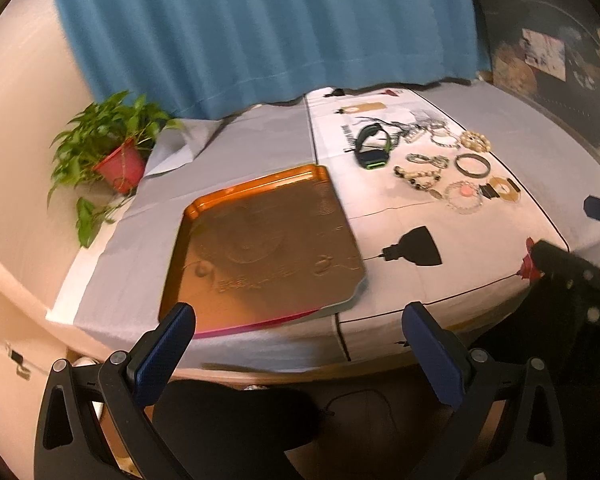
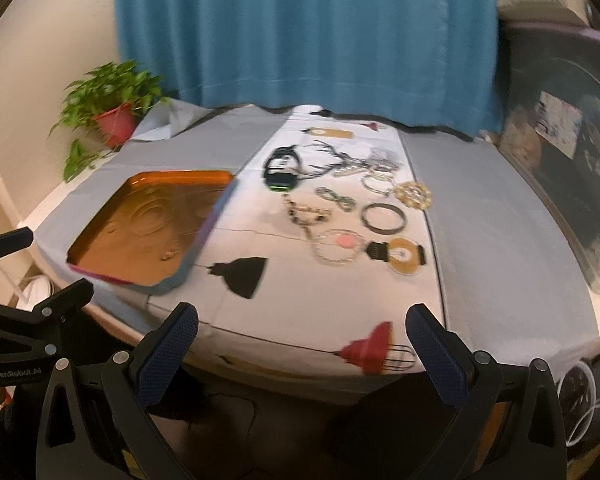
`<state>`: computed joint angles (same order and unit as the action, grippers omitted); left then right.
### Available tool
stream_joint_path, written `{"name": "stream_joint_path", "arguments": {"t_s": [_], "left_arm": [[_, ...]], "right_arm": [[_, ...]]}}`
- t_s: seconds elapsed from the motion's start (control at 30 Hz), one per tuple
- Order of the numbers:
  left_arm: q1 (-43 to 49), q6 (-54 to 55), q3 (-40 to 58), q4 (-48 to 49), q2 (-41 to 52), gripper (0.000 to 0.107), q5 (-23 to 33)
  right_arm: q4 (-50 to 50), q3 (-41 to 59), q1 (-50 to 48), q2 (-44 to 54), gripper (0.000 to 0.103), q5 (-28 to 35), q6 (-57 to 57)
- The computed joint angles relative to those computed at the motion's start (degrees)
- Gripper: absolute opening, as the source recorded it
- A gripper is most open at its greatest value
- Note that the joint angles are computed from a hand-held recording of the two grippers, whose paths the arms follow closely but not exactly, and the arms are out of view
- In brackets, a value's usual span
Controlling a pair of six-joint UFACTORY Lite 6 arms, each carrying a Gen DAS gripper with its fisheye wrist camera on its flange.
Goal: Organize jewelry
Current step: 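Grasp the beaded bracelet with the left tool while the right tool grasps the metal bangle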
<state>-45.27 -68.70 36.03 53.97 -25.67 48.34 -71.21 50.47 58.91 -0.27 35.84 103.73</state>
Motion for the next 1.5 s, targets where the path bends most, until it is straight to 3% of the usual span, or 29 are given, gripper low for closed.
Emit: {"name": "stream_joint_path", "arguments": {"t_s": [0.33,0.57,0.73,0.9,1.07,1.17,1.3,1.5], "left_arm": [[-1.0,1.0,7.5,0.9,13.0,0.103,-3.9],[5.9,21.2,16.7,-15.1,23.1,0.103,-15.2],[7.2,23.3,23.6,-17.0,31.9,0.103,-18.6],[12.3,35.9,33.3,-29.9,41.5,0.103,-21.9],[16.7,41.8,46.1,-37.4,51.0,0.103,-22.9],[18.4,45.3,53.4,-40.7,56.7,0.103,-23.6],[20.1,49.5,68.8,-42.9,68.9,0.103,-17.5],[23.2,55.4,80.0,-52.2,77.8,0.1,-14.6]], "right_arm": [[-5.2,-8.4,-9.8,-4.9,0.103,-5.4,4.5],[-9.7,-12.4,-18.4,-6.3,0.103,-8.5,7.1],[-16.2,-12.2,-27.4,-2.8,0.103,-13.1,10.9],[-20.6,-6.1,-33.9,4.9,0.103,-17.3,11.7],[-18.4,6.2,-36.9,15.8,0.103,-20.7,5.6],[-12.3,15.4,-37.1,23.6,0.103,-21.2,-2.7],[0.7,26.3,-37.1,32.8,0.103,-20.5,-18.2],[13.9,35.5,-38.5,39.9,0.103,-21.0,-30.8]]}}
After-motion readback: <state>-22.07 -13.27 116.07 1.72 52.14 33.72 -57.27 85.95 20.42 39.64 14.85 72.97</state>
